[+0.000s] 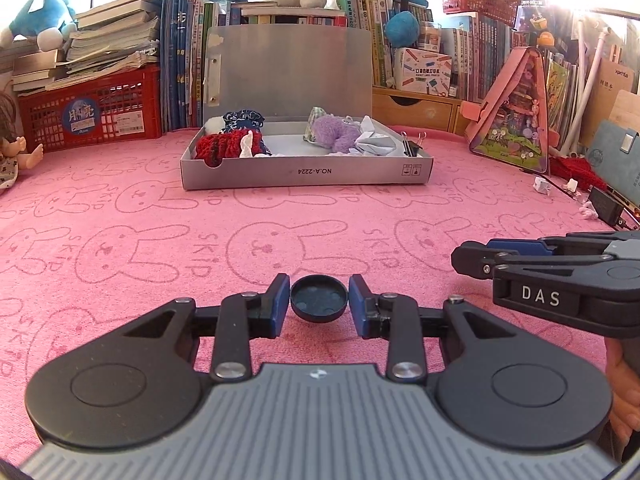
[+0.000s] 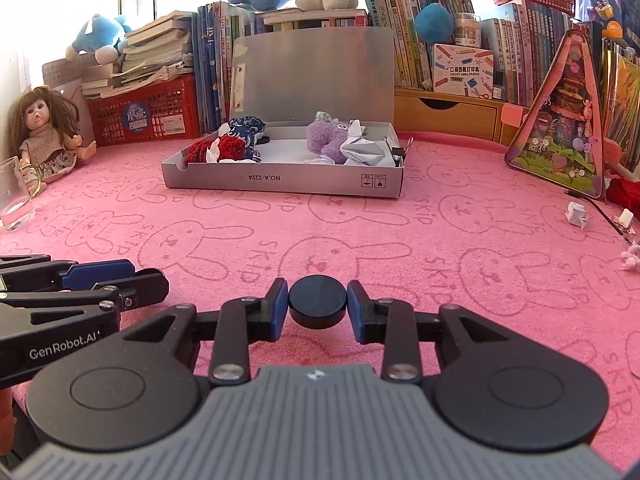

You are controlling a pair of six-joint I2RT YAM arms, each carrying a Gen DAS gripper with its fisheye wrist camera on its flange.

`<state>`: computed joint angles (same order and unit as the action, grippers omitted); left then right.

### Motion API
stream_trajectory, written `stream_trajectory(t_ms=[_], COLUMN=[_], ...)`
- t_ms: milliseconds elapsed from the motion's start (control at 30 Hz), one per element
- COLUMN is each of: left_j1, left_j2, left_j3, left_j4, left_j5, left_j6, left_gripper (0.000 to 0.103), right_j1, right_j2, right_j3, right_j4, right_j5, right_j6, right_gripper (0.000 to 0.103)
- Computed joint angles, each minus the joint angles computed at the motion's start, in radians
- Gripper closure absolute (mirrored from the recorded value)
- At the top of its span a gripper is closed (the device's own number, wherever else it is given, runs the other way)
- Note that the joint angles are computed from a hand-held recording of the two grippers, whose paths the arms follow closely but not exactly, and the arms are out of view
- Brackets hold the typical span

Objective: Organize objects
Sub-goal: 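Lift the black cap with both grippers and carry it toward the box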

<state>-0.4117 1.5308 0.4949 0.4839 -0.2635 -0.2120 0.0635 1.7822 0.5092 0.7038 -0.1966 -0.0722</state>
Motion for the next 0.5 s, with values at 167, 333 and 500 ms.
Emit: stream_trajectory(t_ms=[167, 333, 500], left_j1=[0.026, 0.043, 0.059], left_j2=[0.005, 0.016, 0.03], left_j3=[0.004, 0.009, 0.023], left_j4=[0.007, 0.015, 0.021], left_j5=[0.011, 0.016, 0.024], left_j6=[-0.002, 0.002, 0.01], left_gripper=[0.065, 0.065, 0.065], right_j1=[0.018, 0.027, 0.033], right_j2=[0.013, 0.026, 0.04], right_j3=[0.025, 0.048, 0.078], right_j4=[-0.017, -0.028, -0.045], right_j5=[0.011, 0.007, -0.003], right_j6=[0.009, 0.019, 0.034], right_gripper=[0.066, 0.066, 0.066])
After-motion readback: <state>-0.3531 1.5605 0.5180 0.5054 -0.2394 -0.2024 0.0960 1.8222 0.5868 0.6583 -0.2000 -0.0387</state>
